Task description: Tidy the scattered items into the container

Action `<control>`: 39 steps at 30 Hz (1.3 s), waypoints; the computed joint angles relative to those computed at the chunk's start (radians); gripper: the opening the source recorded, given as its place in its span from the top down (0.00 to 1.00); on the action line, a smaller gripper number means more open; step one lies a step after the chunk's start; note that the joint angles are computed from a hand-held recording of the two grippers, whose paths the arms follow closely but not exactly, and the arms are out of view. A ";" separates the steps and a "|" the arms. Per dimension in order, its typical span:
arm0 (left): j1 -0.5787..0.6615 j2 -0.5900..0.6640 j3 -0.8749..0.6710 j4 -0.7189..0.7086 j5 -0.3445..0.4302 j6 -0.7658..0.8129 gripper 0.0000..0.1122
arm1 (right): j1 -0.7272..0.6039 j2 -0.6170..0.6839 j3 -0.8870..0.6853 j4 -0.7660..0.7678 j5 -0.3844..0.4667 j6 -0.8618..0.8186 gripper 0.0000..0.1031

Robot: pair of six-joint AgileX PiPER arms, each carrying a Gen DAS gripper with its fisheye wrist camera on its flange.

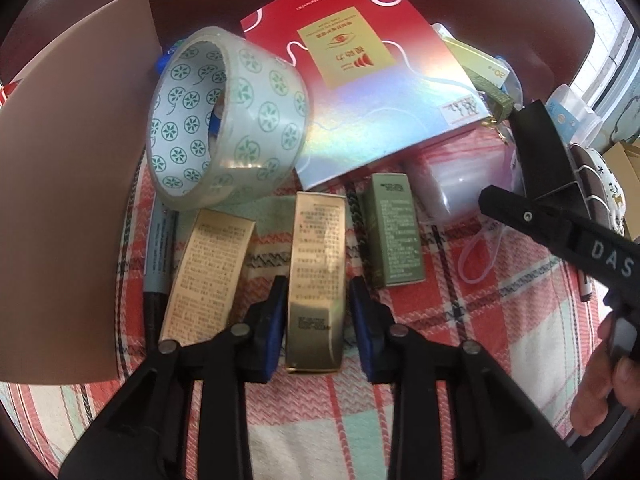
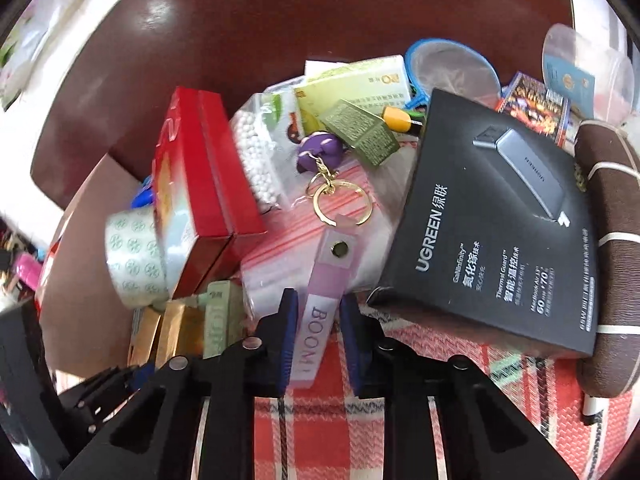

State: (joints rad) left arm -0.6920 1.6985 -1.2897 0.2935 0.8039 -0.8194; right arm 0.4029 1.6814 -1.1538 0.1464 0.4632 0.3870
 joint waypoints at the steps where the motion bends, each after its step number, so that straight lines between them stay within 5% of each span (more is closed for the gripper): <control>1: -0.002 -0.003 0.001 -0.004 0.001 0.002 0.74 | 0.006 -0.014 0.011 -0.017 -0.002 0.009 0.81; 15: -0.030 -0.127 0.067 -0.024 0.027 0.024 0.74 | 0.060 -0.193 0.117 -0.184 0.043 0.117 0.83; 23: -0.070 -0.172 0.134 0.008 -0.022 -0.034 0.74 | 0.096 -0.238 0.109 -0.257 0.072 0.175 0.83; 26: -0.100 -0.269 0.190 0.016 0.034 -0.071 0.74 | 0.125 -0.293 0.140 -0.289 0.090 0.210 0.83; 39: -0.217 -0.412 0.281 0.041 0.060 -0.178 0.75 | 0.247 -0.469 0.253 -0.378 0.131 0.339 0.83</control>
State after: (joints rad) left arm -0.9086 1.2861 -1.0087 0.3348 0.8639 -0.9975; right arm 0.6500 1.2124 -0.9008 -0.2316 0.5943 0.7263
